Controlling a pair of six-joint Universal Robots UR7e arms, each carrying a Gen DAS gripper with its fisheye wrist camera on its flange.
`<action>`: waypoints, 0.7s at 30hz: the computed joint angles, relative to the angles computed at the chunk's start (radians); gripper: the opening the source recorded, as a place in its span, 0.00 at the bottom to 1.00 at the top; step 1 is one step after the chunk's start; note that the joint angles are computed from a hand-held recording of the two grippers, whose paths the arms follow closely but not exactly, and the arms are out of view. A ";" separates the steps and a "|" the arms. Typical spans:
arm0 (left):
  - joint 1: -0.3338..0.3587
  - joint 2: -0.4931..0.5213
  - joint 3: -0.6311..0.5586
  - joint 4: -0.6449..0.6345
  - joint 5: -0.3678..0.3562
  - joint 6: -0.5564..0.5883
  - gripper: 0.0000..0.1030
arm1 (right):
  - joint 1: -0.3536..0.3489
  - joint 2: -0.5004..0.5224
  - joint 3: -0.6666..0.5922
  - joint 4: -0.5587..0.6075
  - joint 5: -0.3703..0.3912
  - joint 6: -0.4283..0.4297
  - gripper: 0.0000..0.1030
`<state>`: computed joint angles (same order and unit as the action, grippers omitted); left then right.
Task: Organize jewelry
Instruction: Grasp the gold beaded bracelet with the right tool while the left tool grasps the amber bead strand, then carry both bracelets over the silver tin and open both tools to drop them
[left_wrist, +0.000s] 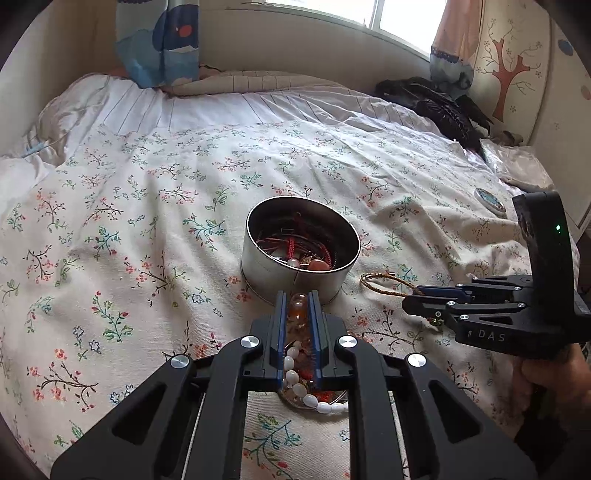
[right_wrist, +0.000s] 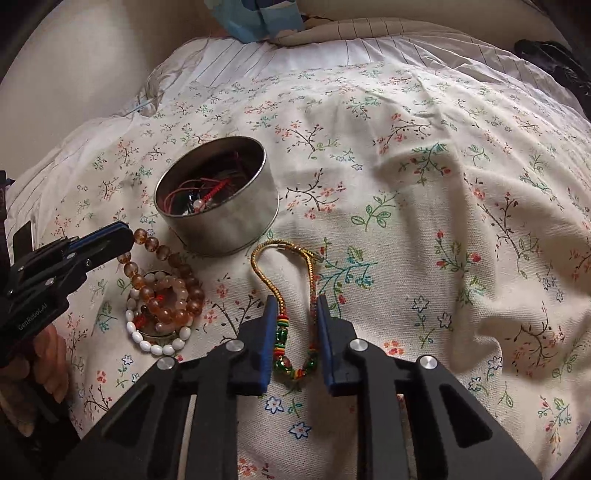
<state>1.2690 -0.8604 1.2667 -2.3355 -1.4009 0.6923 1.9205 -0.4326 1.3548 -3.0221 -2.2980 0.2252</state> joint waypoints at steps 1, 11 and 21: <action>0.003 -0.003 -0.003 0.005 -0.021 -0.006 0.10 | 0.002 -0.002 0.005 -0.022 0.002 -0.005 0.20; 0.008 -0.038 0.030 -0.039 -0.130 0.015 0.10 | 0.013 -0.013 0.036 -0.163 0.015 -0.044 0.19; 0.034 -0.043 -0.012 0.009 -0.283 -0.030 0.10 | 0.030 -0.003 0.036 -0.276 0.006 -0.120 0.19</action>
<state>1.3029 -0.9031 1.2550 -2.3268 -1.6844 0.6624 1.9509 -0.4357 1.3904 -3.2982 -2.2925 0.1055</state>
